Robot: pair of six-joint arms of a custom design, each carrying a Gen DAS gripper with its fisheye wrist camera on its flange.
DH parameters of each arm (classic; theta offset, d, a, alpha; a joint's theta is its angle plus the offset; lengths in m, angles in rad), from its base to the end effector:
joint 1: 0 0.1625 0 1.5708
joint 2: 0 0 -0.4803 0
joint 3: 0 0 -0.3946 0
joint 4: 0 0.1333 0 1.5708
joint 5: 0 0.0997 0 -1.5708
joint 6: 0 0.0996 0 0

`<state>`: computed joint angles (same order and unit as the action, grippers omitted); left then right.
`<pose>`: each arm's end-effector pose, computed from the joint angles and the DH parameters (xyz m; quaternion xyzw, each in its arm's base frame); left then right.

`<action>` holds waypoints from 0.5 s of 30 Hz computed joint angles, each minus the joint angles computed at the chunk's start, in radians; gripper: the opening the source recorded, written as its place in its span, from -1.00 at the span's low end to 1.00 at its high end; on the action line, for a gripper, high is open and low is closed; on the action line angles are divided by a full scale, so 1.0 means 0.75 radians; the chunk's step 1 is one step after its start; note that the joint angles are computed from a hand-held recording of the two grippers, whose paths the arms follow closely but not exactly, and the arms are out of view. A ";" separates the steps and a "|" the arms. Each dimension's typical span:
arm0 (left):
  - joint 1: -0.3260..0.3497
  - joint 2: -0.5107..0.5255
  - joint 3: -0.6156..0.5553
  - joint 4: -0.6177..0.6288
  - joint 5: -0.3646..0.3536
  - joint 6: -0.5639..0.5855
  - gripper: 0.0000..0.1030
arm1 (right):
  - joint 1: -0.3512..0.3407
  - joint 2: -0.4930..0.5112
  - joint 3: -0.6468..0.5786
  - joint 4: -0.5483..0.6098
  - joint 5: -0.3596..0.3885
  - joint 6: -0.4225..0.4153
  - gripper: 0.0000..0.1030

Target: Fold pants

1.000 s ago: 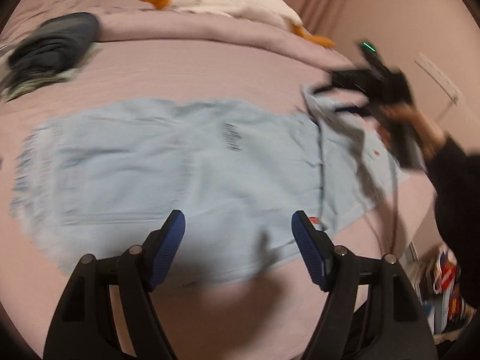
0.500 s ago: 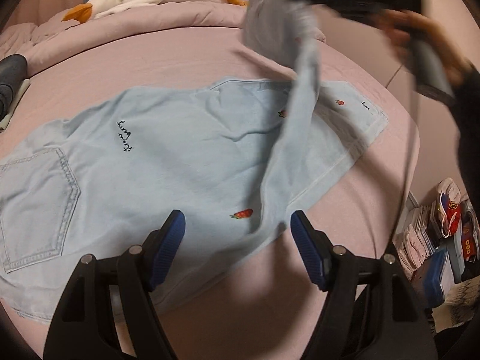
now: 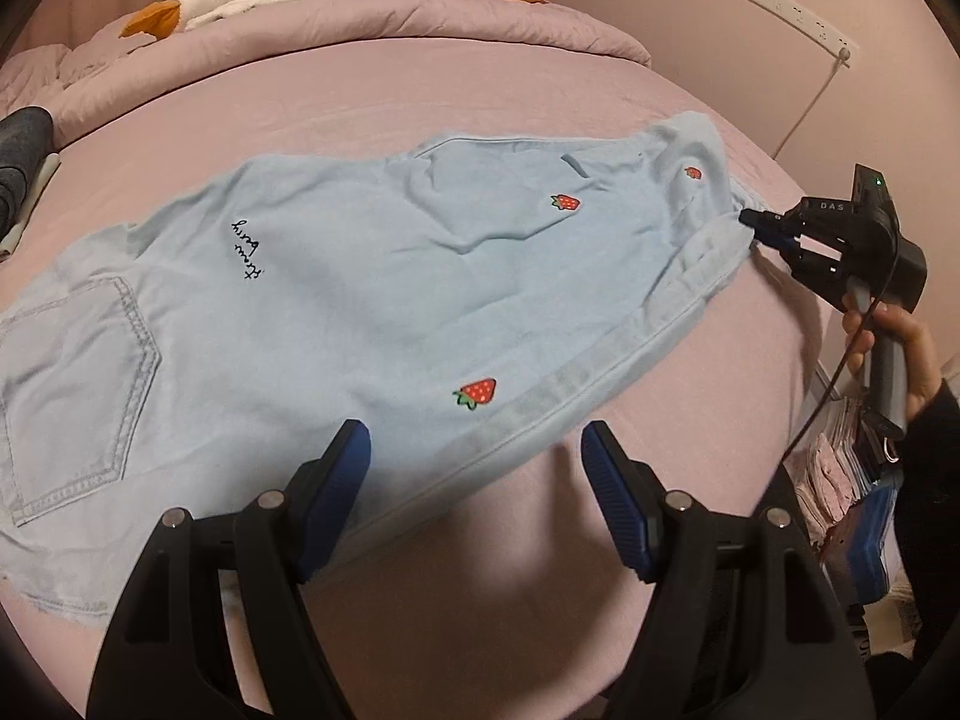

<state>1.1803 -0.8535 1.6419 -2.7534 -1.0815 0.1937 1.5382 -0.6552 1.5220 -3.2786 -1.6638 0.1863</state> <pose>-0.1074 -0.7341 0.2017 0.2286 0.9248 -0.2124 0.2177 0.0987 -0.7803 0.1626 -0.1185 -0.9044 0.4098 0.0110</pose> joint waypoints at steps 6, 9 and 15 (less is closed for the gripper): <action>-0.016 -0.043 0.025 -0.005 -0.028 -0.014 0.43 | -0.021 -0.005 0.006 -0.119 0.091 -0.028 0.19; -0.012 -0.049 0.008 -0.021 -0.066 -0.039 0.43 | -0.038 0.040 -0.063 -0.119 0.094 0.037 0.19; 0.007 0.015 -0.107 -0.020 0.025 -0.102 0.43 | -0.022 0.093 -0.248 0.093 0.084 -0.051 -0.58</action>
<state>1.1856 -0.8419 1.5615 -2.7686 -1.0628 0.1174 1.5219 -0.5858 1.3361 -3.2087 -1.6008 0.1477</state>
